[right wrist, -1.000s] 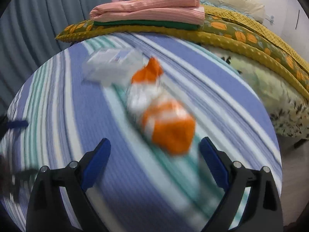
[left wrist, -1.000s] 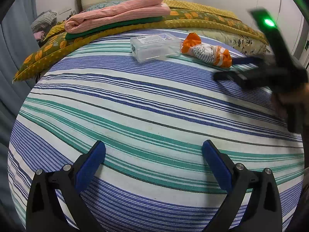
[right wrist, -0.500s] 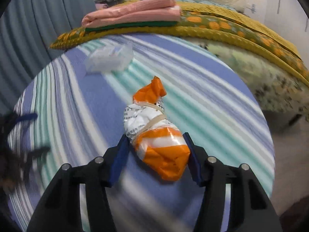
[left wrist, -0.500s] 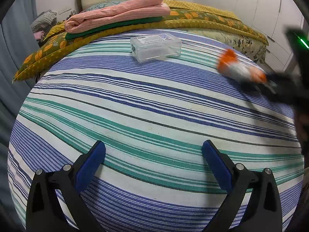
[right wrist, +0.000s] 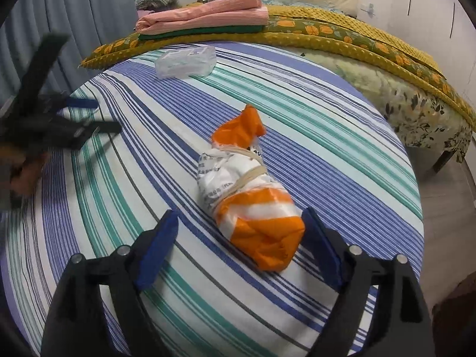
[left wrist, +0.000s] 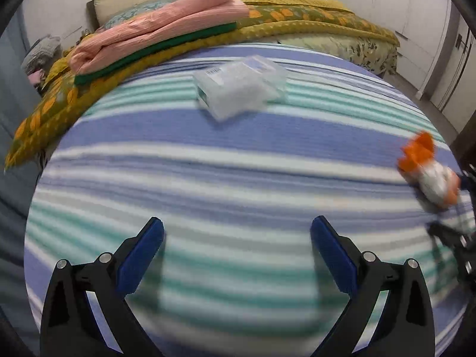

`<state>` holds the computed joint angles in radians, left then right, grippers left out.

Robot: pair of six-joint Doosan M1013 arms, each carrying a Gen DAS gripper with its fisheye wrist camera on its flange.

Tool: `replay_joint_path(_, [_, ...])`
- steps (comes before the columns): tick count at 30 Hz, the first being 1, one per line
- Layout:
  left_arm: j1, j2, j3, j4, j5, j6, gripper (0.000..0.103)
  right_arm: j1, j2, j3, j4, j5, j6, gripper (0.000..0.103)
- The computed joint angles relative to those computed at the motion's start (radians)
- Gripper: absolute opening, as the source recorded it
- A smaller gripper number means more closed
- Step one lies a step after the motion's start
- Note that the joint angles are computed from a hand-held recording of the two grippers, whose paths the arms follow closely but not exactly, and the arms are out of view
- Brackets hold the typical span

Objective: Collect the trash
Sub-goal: 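Grasp the clear plastic box with the left tool while the right tool grasps the orange packet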

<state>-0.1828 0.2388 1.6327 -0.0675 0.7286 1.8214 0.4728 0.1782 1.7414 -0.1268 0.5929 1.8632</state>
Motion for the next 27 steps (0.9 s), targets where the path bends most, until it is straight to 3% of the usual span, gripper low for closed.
replay_joint_path(6, [0.038, 0.111, -0.131, -0.117, -0.002, 0.122, 0.099, 0.001, 0.0, 0.0, -0.003, 0.001, 0.01, 0.085])
replay_joint_path(17, [0.025, 0.24, -0.312, -0.184, 0.059, 0.233, 0.098, 0.002, 0.0, 0.002, -0.004, -0.001, 0.012, 0.086])
replay_joint_path(19, [0.027, 0.24, -0.311, -0.215, 0.057, 0.276, 0.09, 0.003, 0.0, 0.002, -0.008, -0.001, 0.016, 0.086])
replay_joint_path(21, [0.027, 0.229, -0.296, -0.244, 0.034, 0.313, 0.068, 0.003, 0.0, 0.002, -0.008, -0.001, 0.016, 0.086])
replay_joint_path(27, [0.012, 0.183, -0.229, -0.144, -0.02, 0.127, 0.066, 0.001, 0.0, 0.003, -0.005, -0.001, 0.012, 0.086])
